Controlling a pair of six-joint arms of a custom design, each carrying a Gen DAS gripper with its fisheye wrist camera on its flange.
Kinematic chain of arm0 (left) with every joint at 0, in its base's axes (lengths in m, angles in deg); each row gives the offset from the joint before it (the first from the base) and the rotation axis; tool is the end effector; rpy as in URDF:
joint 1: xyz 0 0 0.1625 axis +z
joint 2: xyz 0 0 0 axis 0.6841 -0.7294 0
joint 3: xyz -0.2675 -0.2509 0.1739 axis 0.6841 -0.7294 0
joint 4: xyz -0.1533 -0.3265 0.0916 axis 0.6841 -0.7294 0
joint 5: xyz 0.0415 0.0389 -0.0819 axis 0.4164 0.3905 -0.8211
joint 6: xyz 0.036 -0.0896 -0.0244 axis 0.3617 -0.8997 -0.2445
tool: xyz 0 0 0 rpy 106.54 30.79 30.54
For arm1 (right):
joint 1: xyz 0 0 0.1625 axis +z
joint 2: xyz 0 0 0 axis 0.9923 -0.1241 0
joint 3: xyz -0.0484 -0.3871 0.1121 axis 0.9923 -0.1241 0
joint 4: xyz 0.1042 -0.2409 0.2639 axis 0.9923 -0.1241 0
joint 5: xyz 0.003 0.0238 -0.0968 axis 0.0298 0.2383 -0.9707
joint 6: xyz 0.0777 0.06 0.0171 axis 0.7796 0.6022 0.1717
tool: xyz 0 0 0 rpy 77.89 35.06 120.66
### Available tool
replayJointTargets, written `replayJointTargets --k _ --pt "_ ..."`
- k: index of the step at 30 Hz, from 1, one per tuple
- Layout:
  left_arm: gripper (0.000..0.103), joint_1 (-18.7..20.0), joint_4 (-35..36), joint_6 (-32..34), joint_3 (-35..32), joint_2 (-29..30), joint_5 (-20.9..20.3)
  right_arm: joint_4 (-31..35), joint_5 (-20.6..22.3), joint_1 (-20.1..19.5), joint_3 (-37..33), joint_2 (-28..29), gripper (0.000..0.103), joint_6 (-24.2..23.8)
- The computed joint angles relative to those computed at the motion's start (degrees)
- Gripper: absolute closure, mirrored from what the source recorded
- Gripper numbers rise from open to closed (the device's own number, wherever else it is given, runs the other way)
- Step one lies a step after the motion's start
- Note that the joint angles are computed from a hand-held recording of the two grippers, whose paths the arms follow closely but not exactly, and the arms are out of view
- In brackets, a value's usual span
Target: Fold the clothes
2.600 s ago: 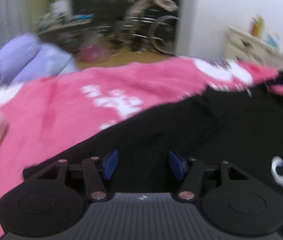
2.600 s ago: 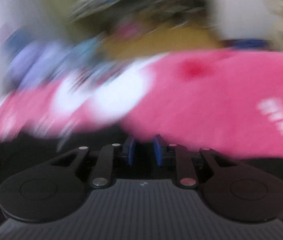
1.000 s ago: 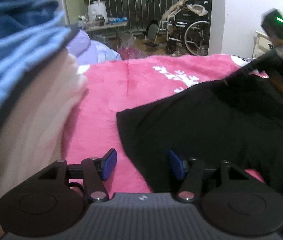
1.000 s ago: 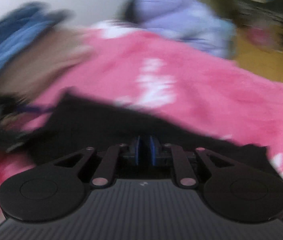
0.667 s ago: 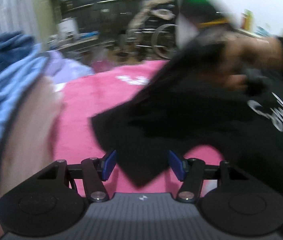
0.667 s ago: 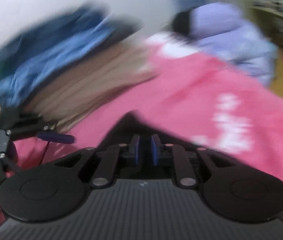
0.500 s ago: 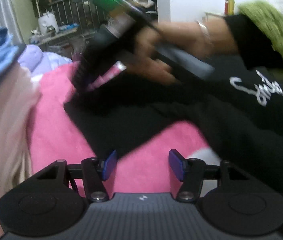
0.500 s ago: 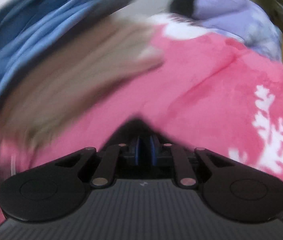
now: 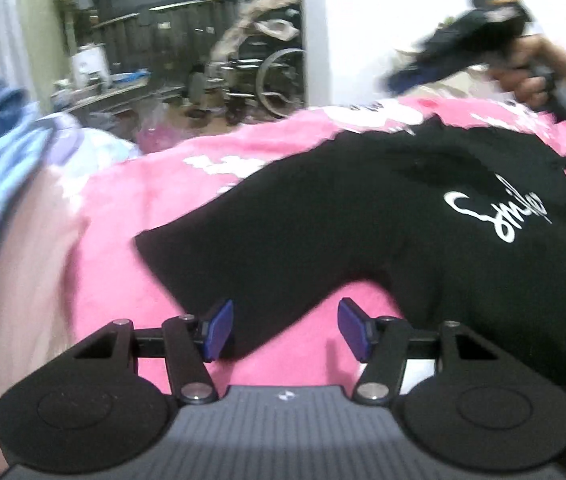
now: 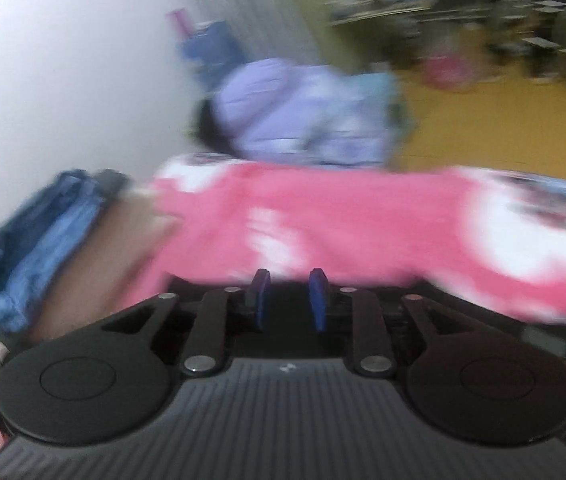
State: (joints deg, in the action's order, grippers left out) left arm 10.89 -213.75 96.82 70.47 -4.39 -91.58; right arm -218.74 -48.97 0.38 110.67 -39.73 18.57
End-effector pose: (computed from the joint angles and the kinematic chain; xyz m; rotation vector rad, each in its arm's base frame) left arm -0.2700 -0.6680 0.0495 1.4224 2.2814 -0.5585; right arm 0.0431 -0.7023 0.3681 0.4246 -2.6378 0.9994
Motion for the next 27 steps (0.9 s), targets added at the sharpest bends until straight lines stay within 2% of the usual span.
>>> replayJointTargets --k 2,4,7,10,11,13,16,20,24,27 --pt "0.043 0.16 4.07 -0.56 -3.18 2.02 0.5 -3.15 -5.4 -1.72 7.51 -6.6 0.081 1.45" --pt "0.041 0.35 6.1 -1.73 -4.81 3.51 3.63 -5.22 -11.13 -3.48 13.57 -12.19 0.081 2.62" --pt "0.043 0.73 7.3 -6.51 -4.63 2.51 4.52 -7.74 -17.79 -6.57 23.6 -21.64 0.08 3.95" --pt "0.044 -1.11 5.66 -7.6 -2.61 0.97 10.16 -12.05 -24.61 -10.09 32.63 -31.28 0.08 5.42" --pt "0.044 -1.73 4.98 -7.83 -1.88 0.28 11.34 -13.48 -26.37 -11.38 35.32 -34.26 0.08 7.52" --pt "0.044 -2.86 4.27 -9.04 -0.79 -1.37 11.88 -13.26 -25.75 -14.63 39.69 -40.46 0.08 10.79" --pt "0.044 -4.84 3.32 -11.9 0.53 -3.31 9.41 -12.53 -22.62 -17.42 45.48 -46.61 0.079 11.7" --pt "0.043 -7.65 8.77 -15.51 3.33 -6.1 -0.76 -8.5 -17.06 -17.41 50.66 -49.6 0.079 9.83" --pt "0.044 -10.59 16.17 -14.45 9.02 -8.4 -10.33 -4.33 -17.31 -14.48 53.0 -48.91 0.08 7.85" --pt "0.045 -13.22 19.83 -10.36 15.47 -10.67 -14.09 -1.87 -18.72 -12.25 55.33 -49.38 0.08 6.6"
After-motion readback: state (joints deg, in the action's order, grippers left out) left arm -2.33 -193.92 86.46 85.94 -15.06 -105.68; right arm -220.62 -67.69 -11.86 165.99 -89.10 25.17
